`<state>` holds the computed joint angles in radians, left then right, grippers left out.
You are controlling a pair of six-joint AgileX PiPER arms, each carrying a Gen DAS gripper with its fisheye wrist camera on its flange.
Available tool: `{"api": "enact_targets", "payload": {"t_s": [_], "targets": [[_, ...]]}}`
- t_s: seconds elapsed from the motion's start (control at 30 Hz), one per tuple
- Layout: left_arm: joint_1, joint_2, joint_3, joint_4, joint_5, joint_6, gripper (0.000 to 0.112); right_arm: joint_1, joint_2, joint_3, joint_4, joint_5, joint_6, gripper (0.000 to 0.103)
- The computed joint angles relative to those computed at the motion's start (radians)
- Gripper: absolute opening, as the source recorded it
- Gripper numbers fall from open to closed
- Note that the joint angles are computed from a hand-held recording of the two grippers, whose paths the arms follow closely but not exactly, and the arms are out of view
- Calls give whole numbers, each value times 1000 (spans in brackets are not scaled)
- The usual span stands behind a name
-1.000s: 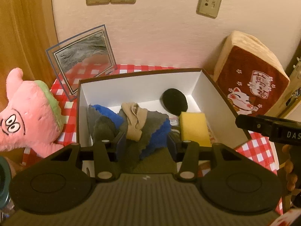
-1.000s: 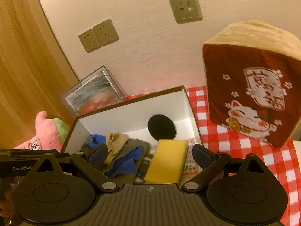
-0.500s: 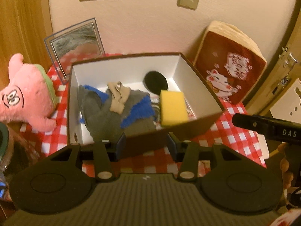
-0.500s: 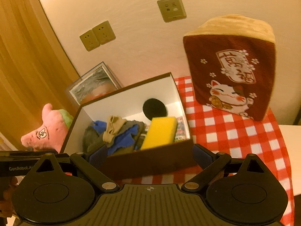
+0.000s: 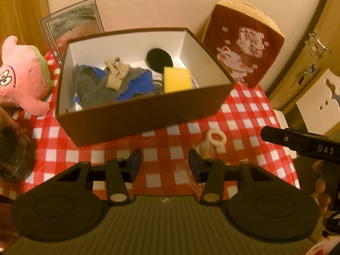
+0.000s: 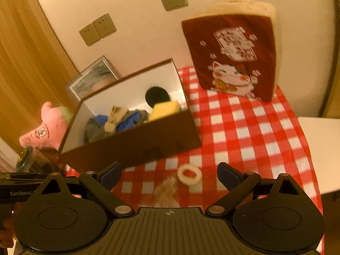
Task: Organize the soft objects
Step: 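Move both open tools back from the box to the remaining items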
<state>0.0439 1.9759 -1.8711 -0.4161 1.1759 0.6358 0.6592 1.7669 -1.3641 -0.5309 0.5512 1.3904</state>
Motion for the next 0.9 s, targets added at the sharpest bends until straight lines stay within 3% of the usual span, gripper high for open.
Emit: {"api": "enact_targets", "payload": {"t_s": [0.57,0.9], "targets": [[-38,-160,312,19,-108,46,45,77,-135,240,-56,16,195,96],[-73,-161,395,22,-91,46,45,89,-140,308,-31,4,194,96]]}}
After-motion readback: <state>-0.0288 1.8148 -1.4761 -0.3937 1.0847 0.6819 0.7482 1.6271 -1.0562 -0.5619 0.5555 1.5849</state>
